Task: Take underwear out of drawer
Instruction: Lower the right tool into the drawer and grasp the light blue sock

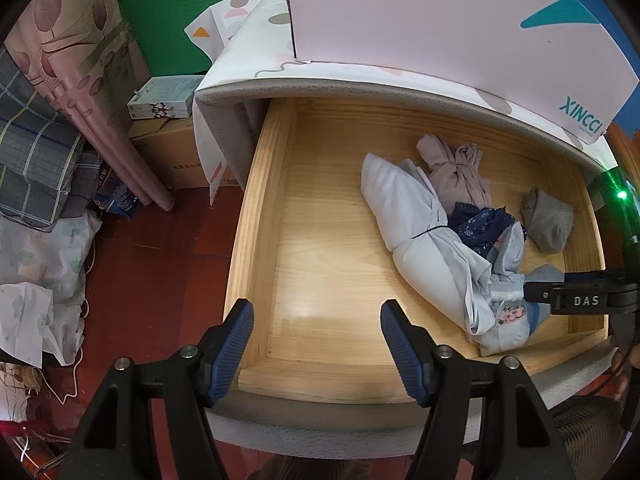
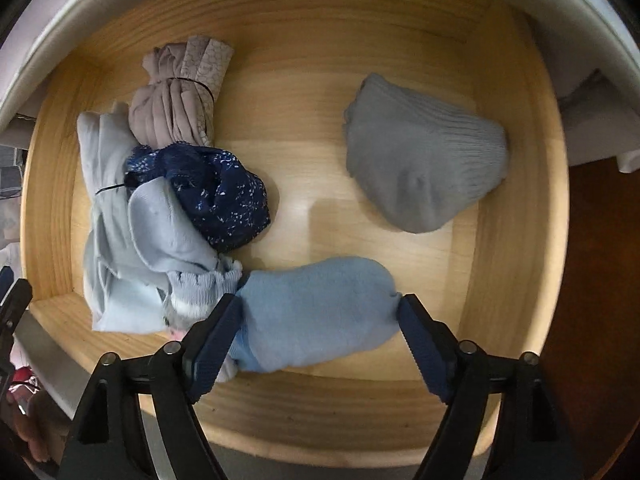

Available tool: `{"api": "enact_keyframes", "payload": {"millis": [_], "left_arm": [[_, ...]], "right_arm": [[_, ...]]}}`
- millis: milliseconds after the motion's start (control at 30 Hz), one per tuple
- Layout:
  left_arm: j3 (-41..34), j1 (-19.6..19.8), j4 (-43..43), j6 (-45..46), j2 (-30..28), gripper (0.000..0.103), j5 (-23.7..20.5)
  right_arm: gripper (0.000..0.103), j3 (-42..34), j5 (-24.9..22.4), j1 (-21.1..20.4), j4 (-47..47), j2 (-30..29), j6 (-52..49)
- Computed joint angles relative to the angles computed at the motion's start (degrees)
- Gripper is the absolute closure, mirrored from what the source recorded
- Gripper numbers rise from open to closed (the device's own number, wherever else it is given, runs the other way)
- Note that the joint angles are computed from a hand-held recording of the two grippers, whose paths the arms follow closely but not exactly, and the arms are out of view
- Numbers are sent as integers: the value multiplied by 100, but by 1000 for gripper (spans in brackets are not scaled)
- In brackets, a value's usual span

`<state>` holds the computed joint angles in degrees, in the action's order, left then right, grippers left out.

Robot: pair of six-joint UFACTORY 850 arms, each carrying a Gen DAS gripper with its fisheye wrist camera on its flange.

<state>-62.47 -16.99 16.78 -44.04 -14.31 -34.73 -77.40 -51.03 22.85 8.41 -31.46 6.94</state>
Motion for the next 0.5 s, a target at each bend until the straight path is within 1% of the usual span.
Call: {"api": "enact_keyframes", "payload": {"millis": [167,267,400,500], "left_arm": [[-5,22,-107,97,-12,35,20],[-29,17,-121,107,-38,35,-15],[-37,17,-129,127,-49,35,-29],[-56,17,-137,147,-70,35,-60]], "right_arm": [[19,-46,-107,40,-54,-125,-72],[19,-197,-293,1,-91,-282,-177],[19,-371,-559,-6,-105,-479,-234],[21,-475,-587,-6,-138,-585,-258]]}}
